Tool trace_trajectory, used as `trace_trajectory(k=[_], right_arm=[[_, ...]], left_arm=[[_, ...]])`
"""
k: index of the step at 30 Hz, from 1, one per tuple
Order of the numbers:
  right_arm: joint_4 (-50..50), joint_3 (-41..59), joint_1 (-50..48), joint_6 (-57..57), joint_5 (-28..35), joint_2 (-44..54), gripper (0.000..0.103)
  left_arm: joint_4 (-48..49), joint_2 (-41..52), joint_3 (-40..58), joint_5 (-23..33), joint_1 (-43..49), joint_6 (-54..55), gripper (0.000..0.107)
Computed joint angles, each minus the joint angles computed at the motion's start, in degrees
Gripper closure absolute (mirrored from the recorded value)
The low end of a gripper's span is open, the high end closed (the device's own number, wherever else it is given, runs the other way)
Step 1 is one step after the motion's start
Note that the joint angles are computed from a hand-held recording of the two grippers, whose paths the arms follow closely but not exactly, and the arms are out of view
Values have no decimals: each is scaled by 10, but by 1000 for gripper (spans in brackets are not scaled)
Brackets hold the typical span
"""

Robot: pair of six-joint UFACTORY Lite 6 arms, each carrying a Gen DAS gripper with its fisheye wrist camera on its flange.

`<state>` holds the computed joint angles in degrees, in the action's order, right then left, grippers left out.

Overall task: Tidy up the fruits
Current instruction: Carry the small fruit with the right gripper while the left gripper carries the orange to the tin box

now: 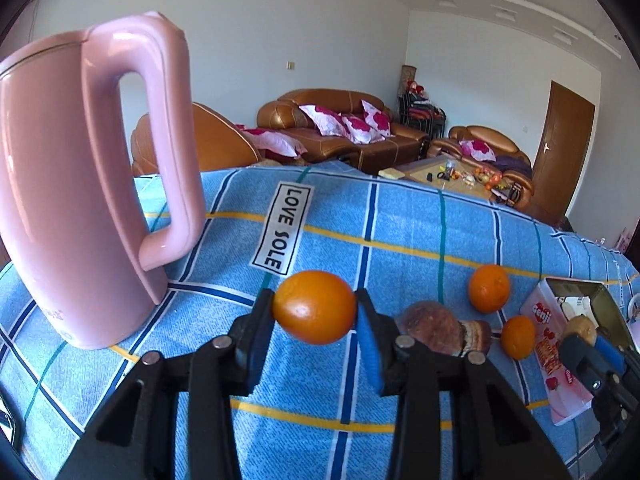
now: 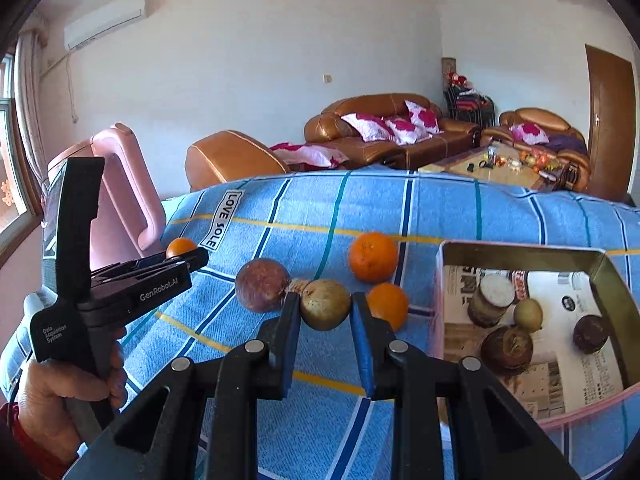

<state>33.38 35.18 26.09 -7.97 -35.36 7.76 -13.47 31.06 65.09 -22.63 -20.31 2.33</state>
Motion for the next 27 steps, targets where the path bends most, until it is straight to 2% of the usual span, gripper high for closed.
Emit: trace_trajectory(k=[3, 8, 13, 20, 27], right_arm=[[5, -7, 4, -6, -23, -7, 76], [12, -5, 8, -14, -38, 0, 76], [53, -11, 28, -46, -62, 0, 76], [112, -32, 54, -104, -76, -24, 76], [119, -83, 52, -109, -79, -73, 76]], left_arm=[[-31, -31, -45, -48, -18, 14, 65], [-187, -63, -89, -117, -92, 132, 65], [-256, -86, -127, -177, -136, 185, 65], [-285, -103, -152, -193, -159, 193, 65], [-320, -114, -164, -205, -197, 217, 65]])
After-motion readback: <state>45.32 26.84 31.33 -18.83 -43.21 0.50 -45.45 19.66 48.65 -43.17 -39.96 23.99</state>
